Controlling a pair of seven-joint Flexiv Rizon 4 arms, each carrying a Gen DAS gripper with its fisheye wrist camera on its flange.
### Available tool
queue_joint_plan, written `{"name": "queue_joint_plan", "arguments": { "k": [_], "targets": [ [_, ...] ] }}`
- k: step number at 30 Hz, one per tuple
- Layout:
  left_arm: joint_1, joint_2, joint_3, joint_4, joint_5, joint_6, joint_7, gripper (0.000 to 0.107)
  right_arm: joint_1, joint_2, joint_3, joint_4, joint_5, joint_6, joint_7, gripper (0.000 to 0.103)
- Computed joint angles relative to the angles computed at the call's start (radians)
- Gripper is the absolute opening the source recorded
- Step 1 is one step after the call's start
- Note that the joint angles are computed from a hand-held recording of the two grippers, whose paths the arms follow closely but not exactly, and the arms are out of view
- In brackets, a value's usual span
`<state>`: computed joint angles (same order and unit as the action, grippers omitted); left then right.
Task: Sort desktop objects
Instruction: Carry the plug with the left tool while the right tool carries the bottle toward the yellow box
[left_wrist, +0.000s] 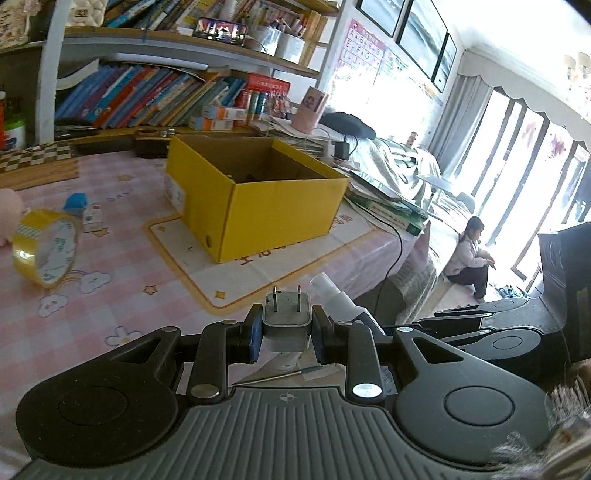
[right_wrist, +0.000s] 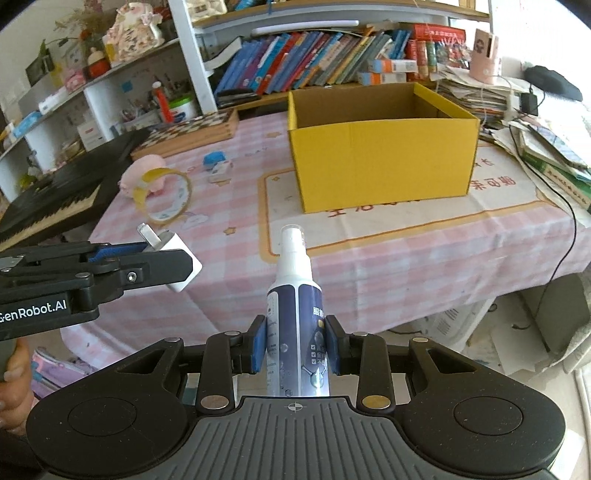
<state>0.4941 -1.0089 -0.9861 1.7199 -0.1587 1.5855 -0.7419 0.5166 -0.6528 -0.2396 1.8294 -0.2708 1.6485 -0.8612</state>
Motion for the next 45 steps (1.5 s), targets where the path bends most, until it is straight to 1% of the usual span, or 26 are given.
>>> {"name": "queue_joint_plan", "arguments": {
  "k": [5, 12, 20, 28, 33, 36, 39, 42, 44, 45],
  "targets": [
    [-0.043, 0.005, 0.028, -0.036, -0.019, -0.020, 0.000, 0.024, -0.046, -0.003, 0.035, -0.013, 0.001, -0.008, -0.012, 0.032],
    [-0.119, 0.006, 0.072, -0.101, -0.065, -0.040, 0.009, 0.024, -0.143, -0.016, 0.115, -0.055, -0.010, -0.037, -0.055, 0.032],
    [-0.234, 0.004, 0.146, -0.200, -0.136, -0.070, 0.024, 0.024, -0.256, -0.040, 0.200, -0.109, -0.006, -0.056, -0.120, 0.032],
    [-0.363, -0.012, 0.229, -0.332, -0.213, -0.098, 0.035, 0.024, -0.396, -0.082, 0.323, -0.204, 0.017, -0.086, -0.229, 0.032],
    [-0.444, -0.039, 0.276, -0.440, -0.253, -0.102, 0.045, 0.024, -0.476, -0.125, 0.406, -0.300, 0.033, -0.106, -0.333, 0.032],
    [-0.490, -0.064, 0.295, -0.519, -0.265, -0.087, 0.056, 0.024, -0.543, -0.164, 0.496, -0.384, 0.060, -0.120, -0.407, 0.032],
    [-0.540, -0.093, 0.328, -0.614, -0.272, -0.083, 0.056, 0.024, -0.582, -0.204, 0.556, -0.477, 0.082, -0.138, -0.485, 0.032],
    [-0.600, -0.129, 0.391, -0.733, -0.285, -0.098, 0.035, 0.024, -0.601, -0.251, 0.598, -0.581, 0.094, -0.166, -0.562, 0.032],
    [-0.643, -0.161, 0.447, -0.832, -0.295, -0.131, 0.015, 0.024, -0.620, -0.291, 0.648, -0.664, 0.109, -0.203, -0.615, 0.032],
    [-0.668, -0.182, 0.486, -0.893, -0.300, -0.159, -0.003, 0.024, -0.623, -0.311, 0.664, -0.705, 0.115, -0.224, -0.638, 0.032]
  ]
}}
